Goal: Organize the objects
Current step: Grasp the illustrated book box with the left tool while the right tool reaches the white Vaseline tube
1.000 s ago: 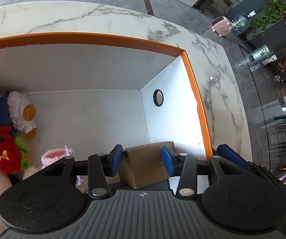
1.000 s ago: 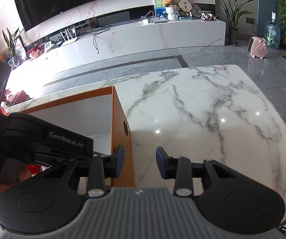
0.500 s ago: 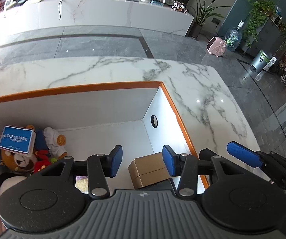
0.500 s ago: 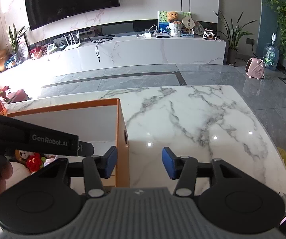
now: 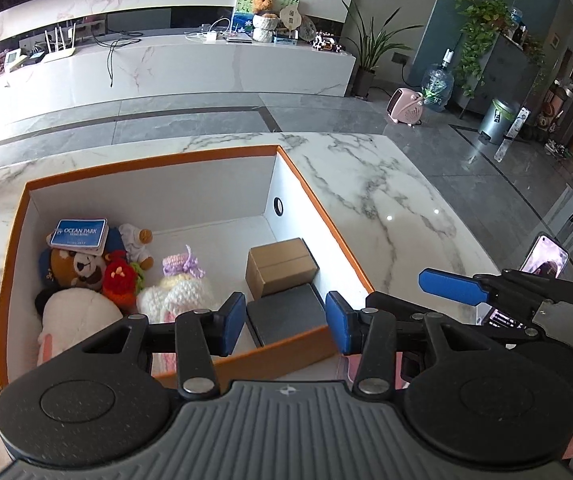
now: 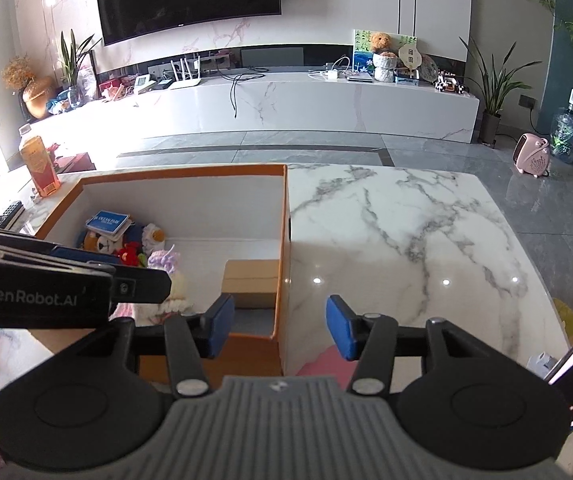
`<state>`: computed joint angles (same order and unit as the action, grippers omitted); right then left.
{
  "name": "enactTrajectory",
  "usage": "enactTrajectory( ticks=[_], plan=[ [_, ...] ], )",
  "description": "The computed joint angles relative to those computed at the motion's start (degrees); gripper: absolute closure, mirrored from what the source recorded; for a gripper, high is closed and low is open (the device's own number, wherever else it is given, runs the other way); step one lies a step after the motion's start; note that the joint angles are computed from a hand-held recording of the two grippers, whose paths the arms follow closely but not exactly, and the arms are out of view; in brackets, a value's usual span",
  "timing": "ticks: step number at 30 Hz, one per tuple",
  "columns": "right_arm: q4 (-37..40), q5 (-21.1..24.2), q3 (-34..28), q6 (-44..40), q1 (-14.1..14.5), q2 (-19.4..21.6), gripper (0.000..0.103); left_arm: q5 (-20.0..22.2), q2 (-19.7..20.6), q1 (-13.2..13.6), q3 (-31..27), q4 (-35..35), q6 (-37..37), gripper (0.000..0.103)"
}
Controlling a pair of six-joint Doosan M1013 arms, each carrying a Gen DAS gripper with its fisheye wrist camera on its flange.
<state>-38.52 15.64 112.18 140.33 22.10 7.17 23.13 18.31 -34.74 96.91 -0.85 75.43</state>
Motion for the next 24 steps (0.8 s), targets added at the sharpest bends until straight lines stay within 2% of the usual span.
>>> enactTrajectory(
  ticks=[3,6,13,16,20,24],
  plan=[
    [6.2,-0.3,1.4,-5.5,0.0,-1.0,0.049,-0.6,-0.7,-0.6,1.5,0.7,-0.8,0.051],
    [9.8,0.0,2.8,-8.4,0.0,-1.8,0.049,-0.9,-1.6,-0.9,3.4,-1.6,0.8,0.051],
    [13.1,2.7,5.2,-10.2,-1.0,-2.5,0.050,-2.8,-2.6,-1.5,7.5,-8.1,4.2,0.051],
    [16.1,3.9,6.1,-11.9,-1.9,-2.7,0.054,-3.8,-2.6,-1.6,8.7,-12.3,6.1,0.051],
    [24.6,4.7,7.0,-17.9,-3.7,-2.8,0.055,-3.3,-2.0,-1.7,9.4,-18.8,10.0,0.048],
    [34.2,5.5,7.4,-26.6,-5.1,-2.6,0.056,-2.0,-0.8,-2.3,9.2,-19.1,8.6,0.042]
  ],
)
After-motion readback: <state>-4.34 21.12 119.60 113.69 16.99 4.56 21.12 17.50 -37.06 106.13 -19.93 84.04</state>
